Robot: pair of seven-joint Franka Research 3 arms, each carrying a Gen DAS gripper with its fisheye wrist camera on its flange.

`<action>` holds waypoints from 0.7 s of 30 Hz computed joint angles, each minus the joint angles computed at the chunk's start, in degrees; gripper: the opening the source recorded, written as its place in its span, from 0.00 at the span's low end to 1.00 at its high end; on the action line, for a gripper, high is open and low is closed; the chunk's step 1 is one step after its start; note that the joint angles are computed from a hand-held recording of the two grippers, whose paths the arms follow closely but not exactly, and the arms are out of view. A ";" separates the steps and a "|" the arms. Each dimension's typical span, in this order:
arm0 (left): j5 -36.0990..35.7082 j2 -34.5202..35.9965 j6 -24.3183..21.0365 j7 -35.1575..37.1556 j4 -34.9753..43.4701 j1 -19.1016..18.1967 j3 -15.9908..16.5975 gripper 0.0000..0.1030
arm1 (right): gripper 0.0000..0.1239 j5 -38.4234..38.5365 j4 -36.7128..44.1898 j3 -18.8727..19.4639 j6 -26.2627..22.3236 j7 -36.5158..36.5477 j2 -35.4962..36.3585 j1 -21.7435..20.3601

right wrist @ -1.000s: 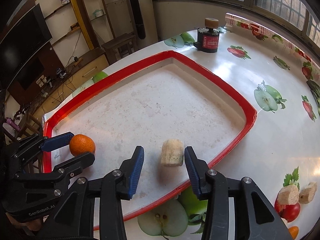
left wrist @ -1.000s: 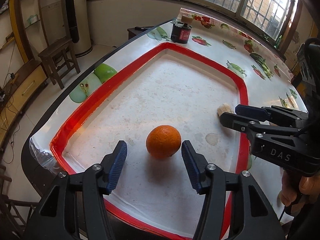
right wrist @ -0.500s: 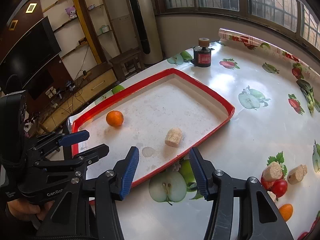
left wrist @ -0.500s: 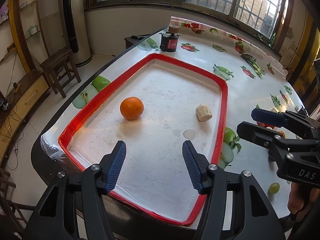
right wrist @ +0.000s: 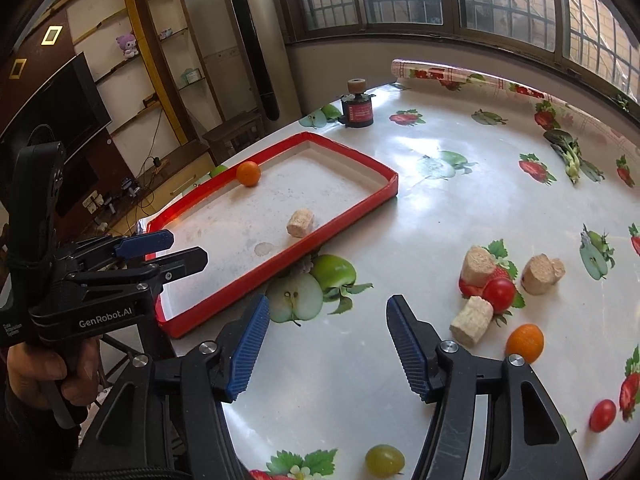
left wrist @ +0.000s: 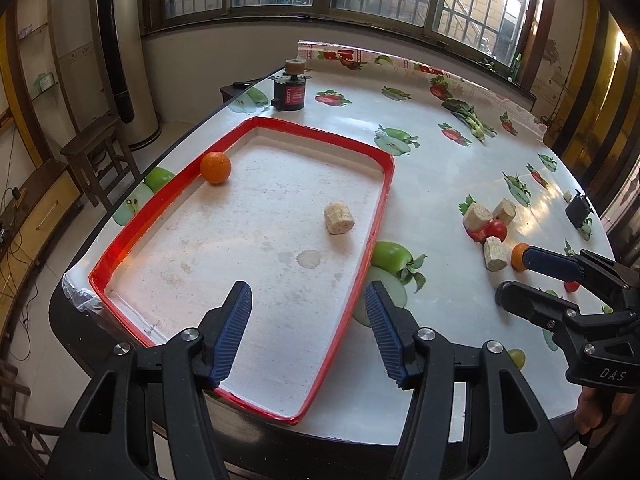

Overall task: Organize fruits
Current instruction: 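Move both grippers back over the fruits on the table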

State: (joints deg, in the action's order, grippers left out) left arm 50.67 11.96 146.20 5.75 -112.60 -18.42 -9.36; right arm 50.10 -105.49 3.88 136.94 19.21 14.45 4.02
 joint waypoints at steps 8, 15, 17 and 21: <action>-0.87 1.36 -0.18 1.52 1.64 -1.05 -0.40 0.56 | 0.53 1.12 -1.98 -1.57 -1.09 -0.46 -1.30 -2.18; -1.44 1.96 -0.17 2.65 2.54 -1.91 -0.45 0.56 | 0.53 2.18 -3.95 -2.55 -1.24 -1.19 -2.67 -3.64; -1.68 2.26 0.05 3.01 2.81 -2.13 -0.50 0.56 | 0.53 2.40 -4.34 -2.88 -1.32 -1.42 -2.95 -4.00; -2.59 3.10 0.78 4.26 3.52 -2.57 -0.64 0.56 | 0.54 2.37 -5.08 -3.45 -1.17 -1.28 -3.41 -4.51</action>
State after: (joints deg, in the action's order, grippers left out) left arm 48.08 15.05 146.98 10.01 -109.08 -20.99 -10.01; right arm 52.47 -110.57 0.43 135.77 17.93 11.04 -0.49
